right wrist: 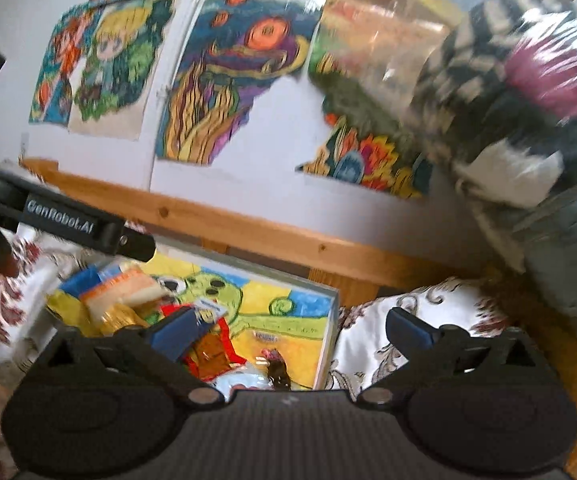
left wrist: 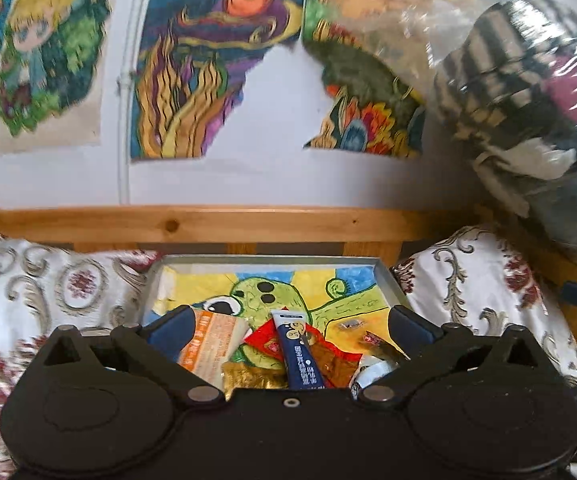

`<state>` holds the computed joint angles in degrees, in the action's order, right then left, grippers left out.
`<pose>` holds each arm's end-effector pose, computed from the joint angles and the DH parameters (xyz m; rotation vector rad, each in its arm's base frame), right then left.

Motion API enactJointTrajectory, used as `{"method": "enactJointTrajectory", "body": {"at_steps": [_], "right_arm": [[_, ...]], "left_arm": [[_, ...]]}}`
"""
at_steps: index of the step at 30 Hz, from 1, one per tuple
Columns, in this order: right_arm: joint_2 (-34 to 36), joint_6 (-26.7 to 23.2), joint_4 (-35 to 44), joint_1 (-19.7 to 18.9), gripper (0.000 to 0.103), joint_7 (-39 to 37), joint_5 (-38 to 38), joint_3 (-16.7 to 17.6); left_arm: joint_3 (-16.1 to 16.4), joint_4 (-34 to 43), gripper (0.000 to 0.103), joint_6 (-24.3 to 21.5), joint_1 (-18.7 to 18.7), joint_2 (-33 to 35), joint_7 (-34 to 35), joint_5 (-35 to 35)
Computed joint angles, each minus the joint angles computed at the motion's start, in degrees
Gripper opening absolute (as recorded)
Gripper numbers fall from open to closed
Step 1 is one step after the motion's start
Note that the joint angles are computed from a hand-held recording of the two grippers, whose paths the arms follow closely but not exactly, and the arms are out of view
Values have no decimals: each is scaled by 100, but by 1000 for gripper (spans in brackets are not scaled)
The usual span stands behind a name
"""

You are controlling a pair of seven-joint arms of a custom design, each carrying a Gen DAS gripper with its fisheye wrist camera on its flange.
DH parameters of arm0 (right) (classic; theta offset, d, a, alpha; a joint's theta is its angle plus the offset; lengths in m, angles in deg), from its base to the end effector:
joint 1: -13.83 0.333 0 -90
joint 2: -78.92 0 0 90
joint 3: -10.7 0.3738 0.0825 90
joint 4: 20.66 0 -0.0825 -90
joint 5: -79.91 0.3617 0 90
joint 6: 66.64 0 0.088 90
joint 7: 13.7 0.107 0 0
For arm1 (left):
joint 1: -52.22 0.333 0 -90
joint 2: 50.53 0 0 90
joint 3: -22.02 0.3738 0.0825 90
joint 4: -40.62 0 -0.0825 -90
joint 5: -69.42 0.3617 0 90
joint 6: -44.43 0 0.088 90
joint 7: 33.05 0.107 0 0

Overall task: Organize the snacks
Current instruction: 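Lift both tools away from the tray and move back over the bed snacks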

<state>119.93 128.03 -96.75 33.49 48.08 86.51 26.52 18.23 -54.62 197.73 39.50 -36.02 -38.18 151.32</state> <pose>0.6956 0.3702 0.5411 -1.7085 0.7291 -0.8647 0.6358 -0.2141 0.5888 -1.6506 1.2491 -0.9247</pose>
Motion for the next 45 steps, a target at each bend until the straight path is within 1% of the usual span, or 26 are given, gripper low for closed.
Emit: {"method": "enactJointTrajectory", "body": {"at_steps": [3,6,8,11,18,22,26,31,33,34,39,45], "right_arm": [[-396,336,-599,-116,103,112,11,132],[-754,633,-1161,-280,103,350,-150,304],[-954,826,-1487,-351,103,526,-318,354],[-1255,1046,-1934,-345,103,781,-498,296],[-1844,1351,-2792,-275,103,1390,-941,145],[-2122,1465,-3223,-131,103,1618,-1028,4],[-2335,1591,-3608,123,103,1614,-939,-177],[-2510,1593,-3944,326,103,1659,-830,-264],[-2549,1556,-4031,423,103,1614,-738,-305],[-2558,1532,-4061,471,103,1592,-678,-322],[-2575,1374,-4227,715,103,1408,-365,-389],[-2471,1196,-4264,852,103,1320,-153,-358]], "left_arm": [[-64,-412,102,-199,-81,-400,-210,275],[-230,-771,102,-409,-63,-738,-332,435],[-349,-1005,102,-507,-25,-958,-369,454],[-508,-1314,102,-621,41,-1239,-471,472],[-794,-2024,102,-861,167,-1831,-663,414],[-900,-2442,102,-895,252,-2129,-664,275],[-975,-2861,102,-910,329,-2416,-761,143],[-1017,-3345,102,-828,423,-2728,-801,-95],[-993,-3523,102,-679,473,-2837,-771,-162],[-977,-3621,102,-592,502,-2895,-741,-189],[-994,-3960,102,-496,632,-3062,-488,-422],[-1010,-4223,102,-361,761,-3039,-770,-311]]}}
